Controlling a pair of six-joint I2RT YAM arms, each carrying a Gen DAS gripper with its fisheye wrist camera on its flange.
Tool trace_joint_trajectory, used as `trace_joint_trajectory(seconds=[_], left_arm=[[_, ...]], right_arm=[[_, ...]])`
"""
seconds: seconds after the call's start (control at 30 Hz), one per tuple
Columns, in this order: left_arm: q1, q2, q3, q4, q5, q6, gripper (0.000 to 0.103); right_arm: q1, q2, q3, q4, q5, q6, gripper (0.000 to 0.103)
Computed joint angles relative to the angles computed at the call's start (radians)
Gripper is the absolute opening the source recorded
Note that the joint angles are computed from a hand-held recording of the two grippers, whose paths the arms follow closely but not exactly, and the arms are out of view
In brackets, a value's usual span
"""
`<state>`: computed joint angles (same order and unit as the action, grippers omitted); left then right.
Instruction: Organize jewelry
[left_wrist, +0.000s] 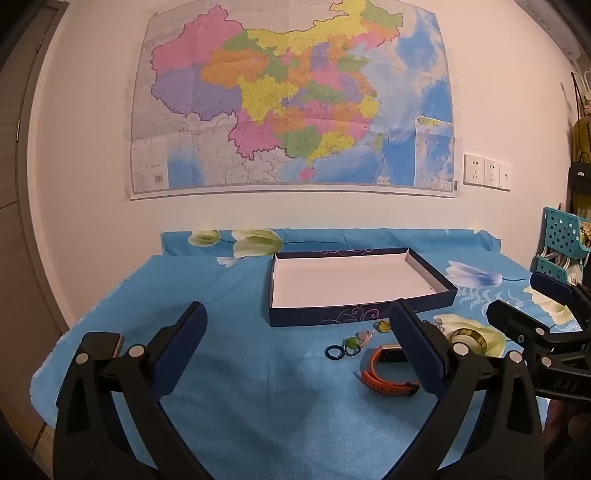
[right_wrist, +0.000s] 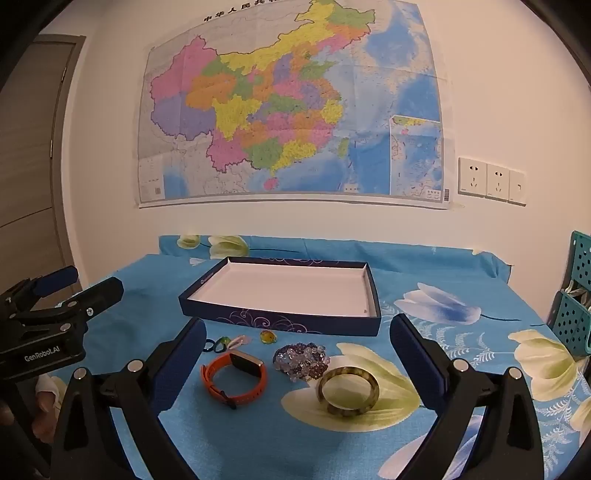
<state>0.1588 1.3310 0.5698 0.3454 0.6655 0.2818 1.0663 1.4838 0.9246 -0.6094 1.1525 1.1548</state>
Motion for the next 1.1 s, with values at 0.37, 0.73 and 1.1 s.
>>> trace_joint_trajectory(seconds=[0.37,0.73,1.1], left_arm=[[0.001,-0.028,0.008,-0.016,0.008,-0.006,0.097],[0.015,-0.040,-0.001,-0.008,0.022,-0.006,0.097],[0.016,-0.044,0.002,-0.012,0.022,-0.009,0.097]], right_arm=[[0.001,0.002,0.027,-0.009,0.002,-0.022,0.096],[0.013,0.001,0.002,0.029,0.028,-0.029,0.096],[0.012,0.003,0.003,0.033,0.026,-0.033,0.096]])
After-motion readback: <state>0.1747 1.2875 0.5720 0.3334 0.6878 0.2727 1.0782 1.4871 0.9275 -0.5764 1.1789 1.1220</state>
